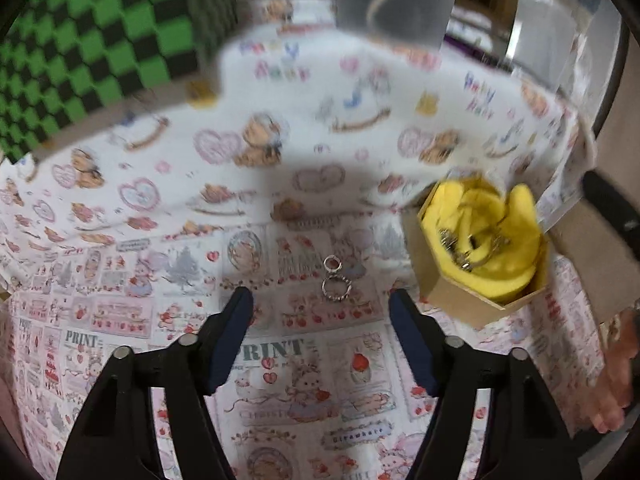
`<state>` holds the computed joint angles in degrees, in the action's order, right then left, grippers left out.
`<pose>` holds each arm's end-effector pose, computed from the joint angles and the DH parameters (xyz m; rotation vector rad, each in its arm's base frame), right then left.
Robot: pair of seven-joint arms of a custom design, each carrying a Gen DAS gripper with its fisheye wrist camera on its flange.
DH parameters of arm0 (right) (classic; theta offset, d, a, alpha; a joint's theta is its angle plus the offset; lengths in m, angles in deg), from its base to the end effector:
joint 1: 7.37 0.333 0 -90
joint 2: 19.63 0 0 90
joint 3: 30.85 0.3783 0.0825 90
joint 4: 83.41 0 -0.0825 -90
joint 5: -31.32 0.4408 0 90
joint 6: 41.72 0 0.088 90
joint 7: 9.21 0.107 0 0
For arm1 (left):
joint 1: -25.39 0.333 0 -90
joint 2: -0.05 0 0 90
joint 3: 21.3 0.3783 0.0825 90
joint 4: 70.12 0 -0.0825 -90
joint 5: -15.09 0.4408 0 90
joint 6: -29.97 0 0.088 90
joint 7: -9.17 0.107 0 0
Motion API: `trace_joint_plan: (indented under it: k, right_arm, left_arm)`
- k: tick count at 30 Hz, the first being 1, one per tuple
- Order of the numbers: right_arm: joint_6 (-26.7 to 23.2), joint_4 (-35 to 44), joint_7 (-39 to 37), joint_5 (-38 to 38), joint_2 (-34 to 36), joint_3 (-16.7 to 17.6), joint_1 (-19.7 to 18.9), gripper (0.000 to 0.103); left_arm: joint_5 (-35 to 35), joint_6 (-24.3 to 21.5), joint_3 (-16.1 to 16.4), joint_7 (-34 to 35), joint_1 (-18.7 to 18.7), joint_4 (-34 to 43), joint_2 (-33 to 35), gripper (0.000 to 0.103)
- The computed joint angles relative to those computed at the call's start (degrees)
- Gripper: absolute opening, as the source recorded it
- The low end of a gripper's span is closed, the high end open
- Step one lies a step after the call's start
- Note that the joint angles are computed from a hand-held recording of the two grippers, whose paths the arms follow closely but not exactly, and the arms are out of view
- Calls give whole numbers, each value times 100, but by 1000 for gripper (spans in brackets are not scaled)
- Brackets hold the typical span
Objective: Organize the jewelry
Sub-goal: 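Close the left tool on the silver ring lying on the cloth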
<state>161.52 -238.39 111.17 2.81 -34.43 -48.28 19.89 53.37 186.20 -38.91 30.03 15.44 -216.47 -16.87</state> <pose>0.4376 0.1306 0.4535 -1.6213 1.3539 -0.5286 0.4181 -0.2474 0.4319 -1.9940 1.7006 -0.5879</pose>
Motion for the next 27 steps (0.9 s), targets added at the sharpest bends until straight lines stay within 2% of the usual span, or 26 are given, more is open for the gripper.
trace_joint_plan:
  k: [2,7,9,11,13,16,17,20,22,25,27]
  right_arm:
    - [-11,3,33,-10,-9,-21,-1,101]
    - [-43,-23,-259,321,-15,237,-169,101]
    - [-55,-41,-471,597,-6,441,-292,101]
    - [-70,-84,-911,1182,0,907,-595,101]
    - [-71,-106,-1180,1536,1,1081,-667,101]
    - [-120,-84,-997,1296,-11,601,-249,101]
    - [-126,-83,-998,1299,-14,566,-217,101]
    - [-116,-98,-1260,1652,0,835,-391,101]
    - [-146,-90,-1267,1654,5,761,-311,101]
    - [-167,-84,-1279,1647,5,682,-230,101]
    - [-166,-83,-1318,1685,8,692,-228,101]
  left_arm:
    - [6,33,5,9,4,56,156,57]
    - [398,182,-40,-350,96,179,450,47]
    - [420,234,8,-381,63,231,563,43]
    - [485,280,27,-463,46,299,676,41]
    - [613,187,27,-588,36,399,798,38]
    - [770,57,66,-698,-33,465,878,37]
    - [794,42,87,-701,-55,481,904,35]
    - [1099,-129,92,-948,-85,556,973,29]
    - [1142,-78,149,-974,-115,562,997,28]
    - [1103,-135,196,-919,-148,530,949,20]
    - [1091,21,262,-902,-113,433,899,20]
